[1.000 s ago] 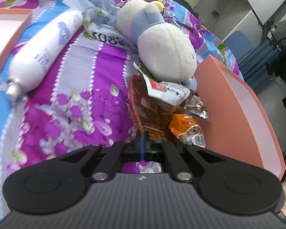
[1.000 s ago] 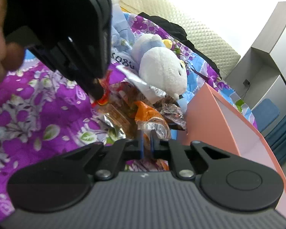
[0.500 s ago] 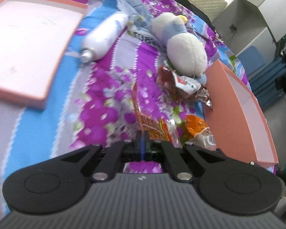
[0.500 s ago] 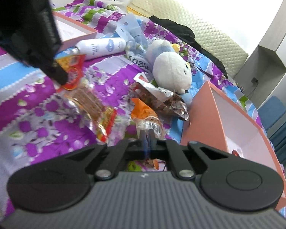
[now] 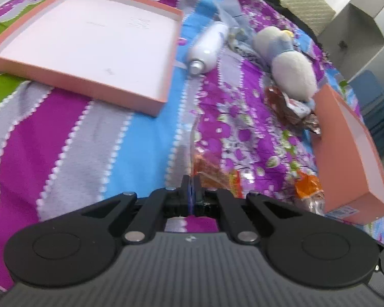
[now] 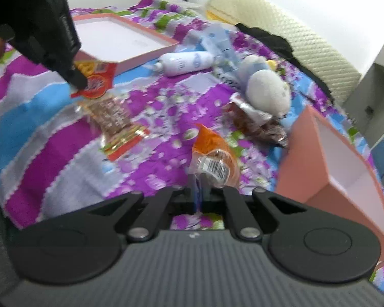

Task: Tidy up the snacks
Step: 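Lift the red-labelled strip with left gripper while right lifts the orange bread bag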

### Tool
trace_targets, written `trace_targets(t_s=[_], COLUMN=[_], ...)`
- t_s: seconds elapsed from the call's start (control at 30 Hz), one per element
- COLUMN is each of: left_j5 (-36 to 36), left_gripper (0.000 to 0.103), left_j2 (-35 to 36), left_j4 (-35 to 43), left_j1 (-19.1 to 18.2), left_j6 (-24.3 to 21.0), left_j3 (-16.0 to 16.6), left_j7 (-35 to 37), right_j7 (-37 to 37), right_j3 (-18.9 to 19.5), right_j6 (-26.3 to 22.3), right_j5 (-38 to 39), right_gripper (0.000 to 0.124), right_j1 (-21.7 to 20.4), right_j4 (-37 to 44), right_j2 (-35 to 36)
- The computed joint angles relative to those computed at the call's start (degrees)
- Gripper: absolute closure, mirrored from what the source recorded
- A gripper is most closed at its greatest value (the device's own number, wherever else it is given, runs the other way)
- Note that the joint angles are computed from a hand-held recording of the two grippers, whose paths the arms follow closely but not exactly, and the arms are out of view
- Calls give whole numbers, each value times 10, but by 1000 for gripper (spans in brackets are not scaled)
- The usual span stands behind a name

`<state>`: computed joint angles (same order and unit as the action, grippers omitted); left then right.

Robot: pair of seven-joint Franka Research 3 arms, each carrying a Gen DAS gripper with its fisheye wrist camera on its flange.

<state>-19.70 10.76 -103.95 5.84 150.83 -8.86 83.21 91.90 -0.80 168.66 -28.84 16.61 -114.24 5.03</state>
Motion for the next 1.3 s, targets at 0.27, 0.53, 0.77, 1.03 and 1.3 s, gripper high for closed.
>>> trace_targets(t_s=[0.27,0.53,0.77,1.03,1.3], left_j5=[123,88,184,269,251], left_gripper=[53,39,31,16,21], left_j2=[-20,-26,50,96,113], left_j4=[-22,-14,62,100,121], left_j1=[-19,-25,-56,-75,-66], left_j6=[-13,11,-24,-60,-74], left_j3=[24,1,4,6,0], left_j7=[-84,10,-24,-28,-41], right_j7=[-197,-297,-275,-352,-390], right_j3=[42,50,39,55,59], right_j6=[-7,-12,-44,-57,-83], right_j5=[250,449,456,496,541], right_gripper=[104,54,54,54,52], right_j1=[-24,-31,-35,-56,-63], right_j4=[-14,3,48,80,105], right_j2=[-6,0,37,70,93])
